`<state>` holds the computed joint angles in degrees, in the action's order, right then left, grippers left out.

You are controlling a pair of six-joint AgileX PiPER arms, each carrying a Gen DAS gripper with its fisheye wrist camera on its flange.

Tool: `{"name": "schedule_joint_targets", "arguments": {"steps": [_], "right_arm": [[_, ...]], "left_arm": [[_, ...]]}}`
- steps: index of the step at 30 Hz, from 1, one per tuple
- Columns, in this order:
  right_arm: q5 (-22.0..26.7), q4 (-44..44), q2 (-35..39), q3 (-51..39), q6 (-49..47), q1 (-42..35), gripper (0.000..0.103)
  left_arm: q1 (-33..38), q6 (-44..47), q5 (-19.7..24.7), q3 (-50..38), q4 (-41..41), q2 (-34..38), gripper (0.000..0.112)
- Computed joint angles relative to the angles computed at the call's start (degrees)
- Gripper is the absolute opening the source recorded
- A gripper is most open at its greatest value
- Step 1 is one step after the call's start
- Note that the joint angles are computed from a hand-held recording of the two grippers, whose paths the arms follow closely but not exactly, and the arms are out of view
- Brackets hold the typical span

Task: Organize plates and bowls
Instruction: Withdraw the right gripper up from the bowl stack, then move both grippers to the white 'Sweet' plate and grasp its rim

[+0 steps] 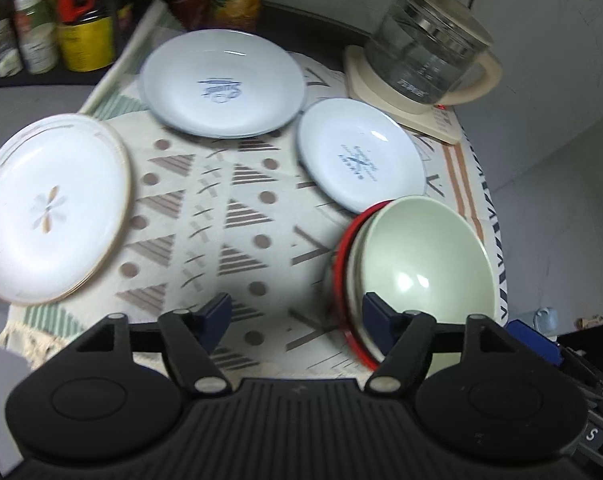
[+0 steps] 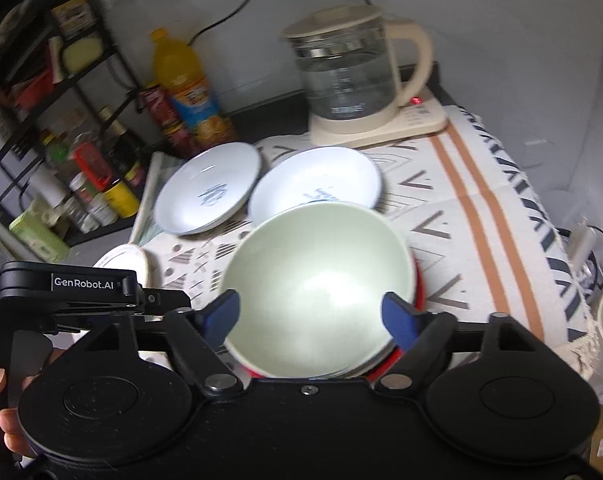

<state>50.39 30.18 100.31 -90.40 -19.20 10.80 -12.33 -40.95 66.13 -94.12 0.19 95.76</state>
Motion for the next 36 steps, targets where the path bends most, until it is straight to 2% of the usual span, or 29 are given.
{"name": "schedule_joint_targets", "arguments": {"steps": [1,5,20,26,36], "right_arm": [[-0.10,0.35,-0.33,0.51,-0.67,0.46,0.090],[-0.28,1.58,-1.00,1.78,-2.17,2.07,0.098],[1.18,1.71,0.22,-0.99,-3.57,9.31,0.103],[1.50,-0.62,2.26,-3.87,-1.33,12.41,0.103],[2.24,-7.85,8.80,-12.87,6.73,18.69,0.103]], "left_arm": [[-0.11,-0.83,-0.05,1.26,0.67,-1.13,0.072],[-0.31,-4.02,0.54,5.56,3.78,-5.19,0.076],[2.67,-10.81,2.98,15.13,10.37,-16.56,0.078],[7.52,-8.35,2.06,17.42,8.67,-18.23,0.078],[18.41,3.84,-1.06,17.43,2.08,-15.93,0.078]]}}
